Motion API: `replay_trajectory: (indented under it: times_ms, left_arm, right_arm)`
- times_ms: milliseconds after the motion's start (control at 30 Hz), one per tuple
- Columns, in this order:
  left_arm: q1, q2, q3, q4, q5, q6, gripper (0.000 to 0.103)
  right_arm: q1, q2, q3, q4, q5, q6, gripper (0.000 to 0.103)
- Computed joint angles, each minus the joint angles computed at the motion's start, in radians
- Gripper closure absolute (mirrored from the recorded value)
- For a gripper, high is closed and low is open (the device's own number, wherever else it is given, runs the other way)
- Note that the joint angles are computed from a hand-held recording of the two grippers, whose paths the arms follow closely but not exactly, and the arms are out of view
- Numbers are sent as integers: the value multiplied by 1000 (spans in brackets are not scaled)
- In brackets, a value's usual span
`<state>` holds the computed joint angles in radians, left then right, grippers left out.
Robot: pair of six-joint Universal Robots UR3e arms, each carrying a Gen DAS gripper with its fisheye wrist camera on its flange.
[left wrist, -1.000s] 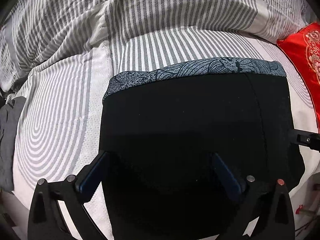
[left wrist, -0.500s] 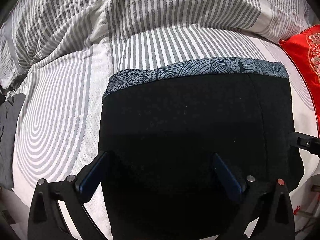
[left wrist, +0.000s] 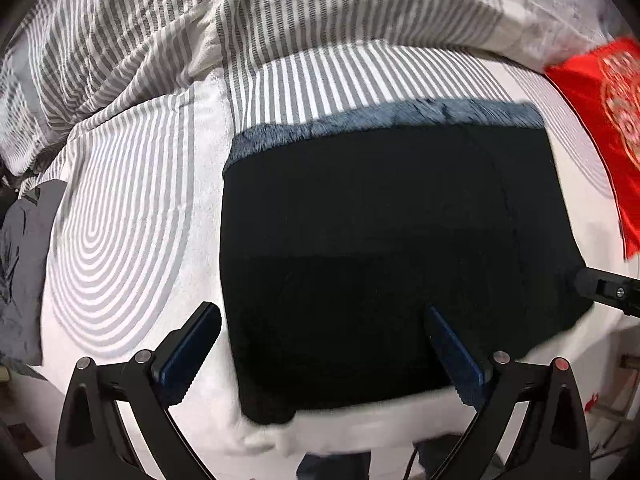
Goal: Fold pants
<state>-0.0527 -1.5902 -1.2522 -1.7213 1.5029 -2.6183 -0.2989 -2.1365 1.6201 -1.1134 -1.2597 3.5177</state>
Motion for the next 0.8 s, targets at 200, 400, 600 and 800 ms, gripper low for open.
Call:
replay_trajectory:
  times_ms: [200, 400, 600, 800]
  left_arm:
    - [39, 83, 46, -153, 4, 79, 1]
    - [59, 59, 197, -292, 16, 69, 1]
    - [121, 58, 309, -394, -11, 91, 1]
    - [143, 51, 374, -446, -14, 110, 1]
  right_arm:
    - [206, 62, -140, 54, -47, 191, 23]
    - [413, 221, -350, 67, -138, 342, 22]
    - [537, 420, -646, 151, -225, 408, 20]
    - [601, 558, -867, 245, -258, 429, 20]
